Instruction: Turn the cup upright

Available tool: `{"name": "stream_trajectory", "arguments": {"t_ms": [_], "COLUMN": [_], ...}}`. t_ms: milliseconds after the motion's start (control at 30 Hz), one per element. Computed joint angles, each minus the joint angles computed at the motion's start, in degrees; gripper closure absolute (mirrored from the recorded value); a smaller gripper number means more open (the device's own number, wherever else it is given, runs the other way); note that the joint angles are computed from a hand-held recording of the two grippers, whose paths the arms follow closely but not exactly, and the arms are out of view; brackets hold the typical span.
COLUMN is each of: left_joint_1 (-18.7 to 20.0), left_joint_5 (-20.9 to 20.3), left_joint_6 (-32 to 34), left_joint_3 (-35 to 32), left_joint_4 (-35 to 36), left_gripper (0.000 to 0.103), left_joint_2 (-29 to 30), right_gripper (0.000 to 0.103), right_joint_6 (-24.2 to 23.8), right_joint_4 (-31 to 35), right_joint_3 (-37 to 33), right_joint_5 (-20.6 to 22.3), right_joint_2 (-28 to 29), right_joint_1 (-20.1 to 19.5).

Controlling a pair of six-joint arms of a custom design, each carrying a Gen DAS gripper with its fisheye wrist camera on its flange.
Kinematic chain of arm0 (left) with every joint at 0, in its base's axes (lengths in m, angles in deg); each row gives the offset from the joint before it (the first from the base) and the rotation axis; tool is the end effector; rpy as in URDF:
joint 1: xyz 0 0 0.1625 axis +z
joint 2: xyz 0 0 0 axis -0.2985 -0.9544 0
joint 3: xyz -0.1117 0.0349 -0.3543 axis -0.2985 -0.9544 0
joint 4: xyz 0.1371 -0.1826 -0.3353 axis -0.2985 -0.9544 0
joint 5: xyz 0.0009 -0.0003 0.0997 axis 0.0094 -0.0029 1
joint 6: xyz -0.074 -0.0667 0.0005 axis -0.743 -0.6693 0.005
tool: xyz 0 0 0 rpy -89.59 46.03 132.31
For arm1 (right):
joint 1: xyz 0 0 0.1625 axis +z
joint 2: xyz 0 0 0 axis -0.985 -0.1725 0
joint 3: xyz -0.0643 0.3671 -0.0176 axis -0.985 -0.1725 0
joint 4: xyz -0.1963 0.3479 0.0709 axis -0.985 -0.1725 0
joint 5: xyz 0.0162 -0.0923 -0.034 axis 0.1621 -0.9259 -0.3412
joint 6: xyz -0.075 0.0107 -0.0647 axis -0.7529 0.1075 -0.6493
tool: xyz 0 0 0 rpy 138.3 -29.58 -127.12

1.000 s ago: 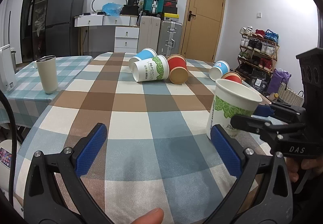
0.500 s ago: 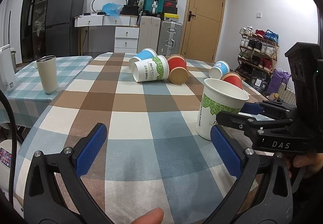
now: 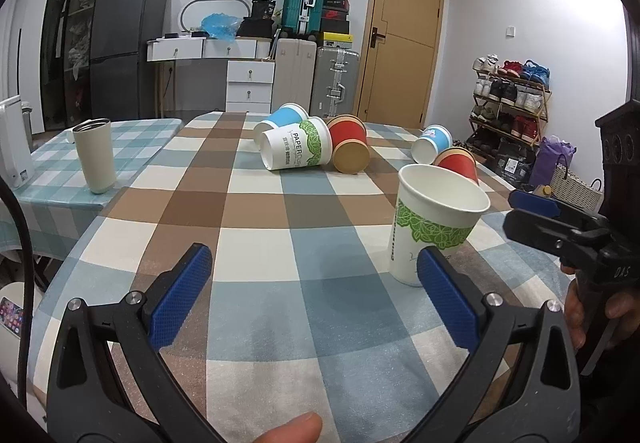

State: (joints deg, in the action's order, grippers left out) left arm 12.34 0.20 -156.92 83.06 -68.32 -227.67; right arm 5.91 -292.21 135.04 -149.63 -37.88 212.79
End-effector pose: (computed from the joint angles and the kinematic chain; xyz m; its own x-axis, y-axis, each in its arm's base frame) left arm -0.0367 -0.2169 0.3696 -0.7805 -0.1086 -0.6157 0.5213 0.4306 -0.7367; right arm 0.3933 -0.2697 -0.0263 -0.6158 -0.6889 0.3824 -0.7688 0.4191 -0.4830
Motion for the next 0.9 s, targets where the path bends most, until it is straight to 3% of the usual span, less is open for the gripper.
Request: {"name": "stream_trajectory", "arguments": {"t_ms": [233, 633, 900], "left_joint_1": [-4.28, 0.73, 2.48], "left_joint_5": [-0.72, 5.16, 6.38], "left_joint_6": [-2.84, 7.13, 10.03], "left_joint_3": [0.03, 1.01, 1.50], "left_joint_4": [3.27, -6.87, -9.69], "left_gripper": [0.001, 0.001, 0.001], "left_joint_2": [0.25, 0.86, 0.95], "right_gripper": [0.000, 0.000, 0.000], "right_joint_6": [-2.04, -1.83, -2.21], "right_joint_4": [-5.80, -7.11, -7.87], "right_joint_3": [3.27, 4.73, 5.21], "right_joint_5": [2.29, 4.43, 5.62], "right_joint_2": [-1.31, -1.87, -1.89], "right_joint_1": [-1.16, -2.14, -2.49]}}
